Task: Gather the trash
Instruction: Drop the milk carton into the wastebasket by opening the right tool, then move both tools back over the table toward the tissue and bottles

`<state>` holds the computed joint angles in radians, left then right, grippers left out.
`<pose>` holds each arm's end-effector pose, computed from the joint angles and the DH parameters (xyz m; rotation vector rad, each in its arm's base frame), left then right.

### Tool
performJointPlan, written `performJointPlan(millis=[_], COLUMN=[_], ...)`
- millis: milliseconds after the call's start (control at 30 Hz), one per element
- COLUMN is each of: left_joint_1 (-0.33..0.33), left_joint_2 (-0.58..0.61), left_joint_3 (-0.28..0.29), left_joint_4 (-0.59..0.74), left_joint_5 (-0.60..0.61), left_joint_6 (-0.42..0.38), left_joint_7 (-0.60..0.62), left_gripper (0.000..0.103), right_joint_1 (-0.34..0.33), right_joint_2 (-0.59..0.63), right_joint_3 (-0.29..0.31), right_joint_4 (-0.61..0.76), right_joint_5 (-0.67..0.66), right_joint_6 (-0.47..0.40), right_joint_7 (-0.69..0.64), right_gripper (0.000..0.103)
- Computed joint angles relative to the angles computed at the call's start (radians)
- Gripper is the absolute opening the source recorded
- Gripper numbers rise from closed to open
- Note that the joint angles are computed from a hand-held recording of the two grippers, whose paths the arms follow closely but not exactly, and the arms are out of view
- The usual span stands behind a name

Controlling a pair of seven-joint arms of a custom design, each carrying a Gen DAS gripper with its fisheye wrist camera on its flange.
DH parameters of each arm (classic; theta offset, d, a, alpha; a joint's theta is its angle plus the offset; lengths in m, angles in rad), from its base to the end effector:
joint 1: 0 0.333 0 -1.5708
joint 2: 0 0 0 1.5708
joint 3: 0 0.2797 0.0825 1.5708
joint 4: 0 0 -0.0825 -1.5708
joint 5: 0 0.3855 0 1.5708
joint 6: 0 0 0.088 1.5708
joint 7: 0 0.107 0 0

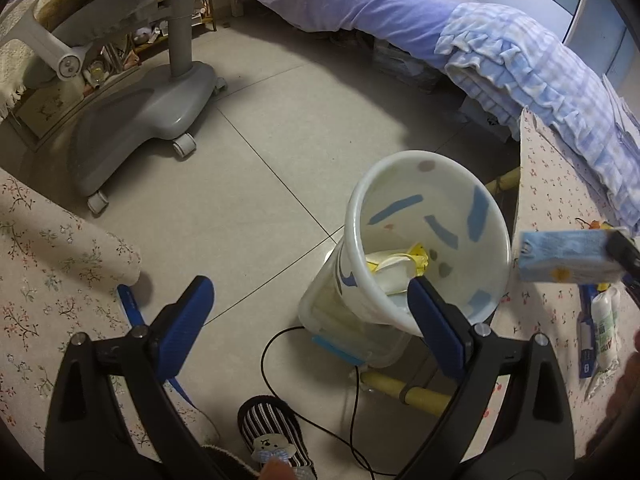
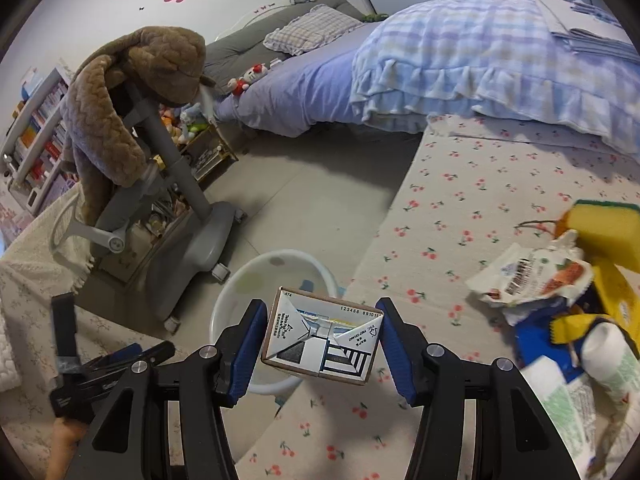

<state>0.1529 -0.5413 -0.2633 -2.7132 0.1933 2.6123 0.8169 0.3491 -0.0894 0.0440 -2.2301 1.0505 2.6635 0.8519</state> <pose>0.4151 -0.0439 0.3981 -2.3404 1.3818 -0.4017 0.5158 0.1870 0.4195 -1.8443 1.3904 0.0349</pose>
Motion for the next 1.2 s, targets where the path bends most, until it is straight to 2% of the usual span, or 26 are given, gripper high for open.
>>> performJointPlan(millis=[100,200,233,267,300,400,633,967,1200], left_joint_1=[-0.001,-0.003,-0.005,-0.007,-0.009,-0.013,-0.03,-0.086,-0.122], left_joint_2=[-0.006,-0.005,-0.003,-0.001,0.0,-0.002,-0.007,-0.029,-0.037], left_joint_3=[0.003,0.011,0.013,0.014,0.015,0.014,0.023,0.016,-0.013], left_joint_4=[-0.001,0.0,0.001,0.002,0.003,0.003,0.0,-0.008,-0.007], left_joint_5=[0.003,-0.006,-0.01,-0.013,-0.015,-0.019,-0.049,-0.11,-0.127], left_joint_6=[-0.006,-0.008,-0.007,-0.007,-0.007,-0.004,0.006,0.029,0.038], left_joint_7=[0.01,0.017,0.019,0.022,0.026,0.035,0.06,0.107,0.12], left_gripper=[0.097,0.097,0.097,0.097,0.097,0.097,0.097,0.097,0.1], right_joint_1=[0.011,0.006,0.001,-0.005,-0.009,-0.02,-0.029,-0.037,-0.032], right_joint_2=[0.034,0.069,0.081,0.09,0.09,0.083,0.009,-0.172,-0.296], right_joint_3=[0.014,0.023,0.027,0.03,0.035,0.039,0.02,-0.069,-0.159], right_joint_4=[0.023,0.051,0.06,0.067,0.067,0.061,-0.004,-0.187,-0.295], right_joint_5=[0.033,0.088,0.087,0.079,0.07,0.054,-0.088,-0.323,-0.439], right_joint_6=[0.027,0.015,0.01,0.005,0.009,0.021,0.067,0.093,0.116], right_joint_7=[-0.029,-0.05,-0.036,-0.018,0.003,0.036,0.128,0.278,0.3], right_gripper=[0.057,0.06,0.064,0.077,0.084,0.084,0.085,0.085,0.086])
